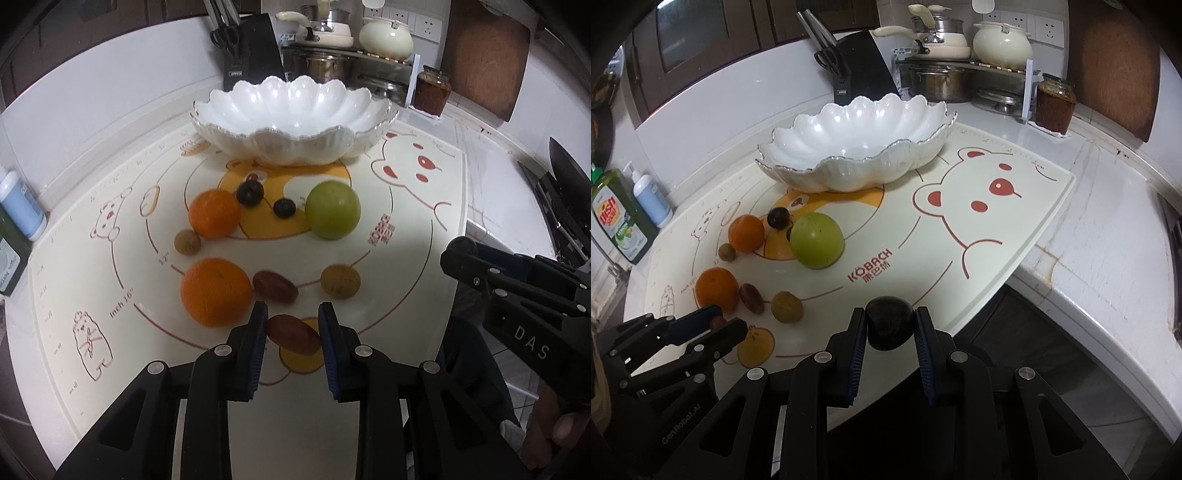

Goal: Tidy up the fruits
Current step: 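Lift the plum with the right tool while the left tool carries the date toward the bowl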

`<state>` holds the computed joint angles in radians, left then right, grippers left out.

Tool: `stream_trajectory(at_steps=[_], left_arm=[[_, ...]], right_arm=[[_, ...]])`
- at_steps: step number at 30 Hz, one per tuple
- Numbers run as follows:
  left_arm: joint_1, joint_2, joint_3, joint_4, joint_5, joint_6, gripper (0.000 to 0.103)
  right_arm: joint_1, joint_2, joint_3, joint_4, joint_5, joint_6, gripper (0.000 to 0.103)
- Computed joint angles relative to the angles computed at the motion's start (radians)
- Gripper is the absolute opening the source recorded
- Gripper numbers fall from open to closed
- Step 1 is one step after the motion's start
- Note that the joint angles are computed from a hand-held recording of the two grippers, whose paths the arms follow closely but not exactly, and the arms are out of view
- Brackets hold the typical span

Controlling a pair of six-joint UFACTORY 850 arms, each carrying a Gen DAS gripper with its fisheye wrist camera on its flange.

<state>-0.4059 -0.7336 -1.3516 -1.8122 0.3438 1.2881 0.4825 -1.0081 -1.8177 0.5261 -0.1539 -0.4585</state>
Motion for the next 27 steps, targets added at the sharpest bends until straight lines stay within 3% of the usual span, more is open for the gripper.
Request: stream_trajectory(at_steps=[15, 27], left_arm=[[0.023, -0.005, -0.07, 0.017, 0.025, 0.034, 0.028], [0.051, -0.026, -0.153, -0.017, 0.034, 0.119, 0.028]], right_arm=[[-0.005, -0.029, -0.102, 0.061, -0.01, -0.071, 0.027], [-0.009, -0.087, -0.249, -0.086, -0.048, 0.074, 0.027]])
